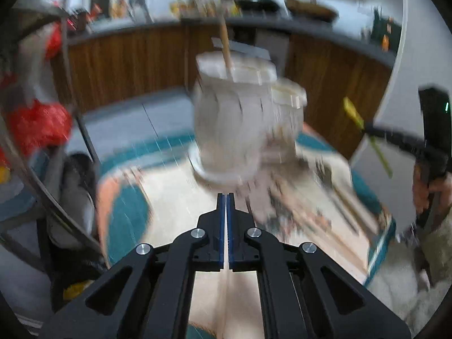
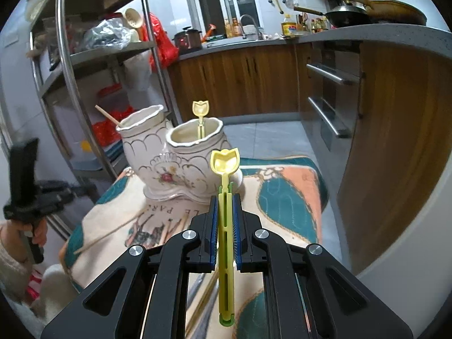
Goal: Organize utensils
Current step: 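Insert the yellow spoon into the smaller cup while the left tool inserts the chopstick into the larger cup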
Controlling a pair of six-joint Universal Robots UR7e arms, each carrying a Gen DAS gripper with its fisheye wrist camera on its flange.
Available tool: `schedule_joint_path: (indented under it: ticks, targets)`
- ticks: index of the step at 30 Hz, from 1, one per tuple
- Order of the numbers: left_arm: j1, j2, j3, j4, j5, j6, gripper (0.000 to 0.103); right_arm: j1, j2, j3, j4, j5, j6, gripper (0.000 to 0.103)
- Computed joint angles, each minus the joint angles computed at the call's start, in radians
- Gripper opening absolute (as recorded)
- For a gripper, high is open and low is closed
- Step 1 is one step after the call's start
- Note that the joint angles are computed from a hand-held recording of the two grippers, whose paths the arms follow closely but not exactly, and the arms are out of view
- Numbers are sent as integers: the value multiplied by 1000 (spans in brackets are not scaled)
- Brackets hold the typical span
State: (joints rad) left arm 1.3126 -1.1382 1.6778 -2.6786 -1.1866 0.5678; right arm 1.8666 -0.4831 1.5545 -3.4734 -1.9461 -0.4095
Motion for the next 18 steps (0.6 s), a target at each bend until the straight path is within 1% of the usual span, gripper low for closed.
schedule_joint_path:
  ticks: [1,2,3,5,6,8,10,12,13,16,17,18]
  targets:
    - [-2,13,-22,79,33,-21,2,0,2,-2,4,1,0,11]
    - [-5,27,-36,134,65,-33,5,1,4,-3,7,-1,-1,11]
    - [-6,34,-40,154,86,-35,8,2,7,-6,12,-4,-1,11]
    - [-9,53,-44,183,134,-32,21,1,10,-10,20,-2,3,11]
    - [-7,58,-47,198,145,-36,23,0,11,-11,23,-2,5,11]
    - [-7,72,-55,213,170,-44,23,1,11,-11,24,-5,2,11]
    - [-9,75,-53,202,179,-38,23,1,8,-9,25,-3,1,11]
    - [-12,75,-57,206,192,-41,13,3,5,-6,21,-1,-2,11]
    - [-14,75,-55,196,209,-32,6,3,4,-4,18,1,-3,11]
    - [-9,65,-64,216,197,-24,6,4,0,3,5,6,-4,11]
    - [-8,57,-56,204,194,-10,6,4,-1,5,2,7,-5,11]
    - [-6,41,-42,176,174,14,6,5,-2,7,-3,8,-6,11]
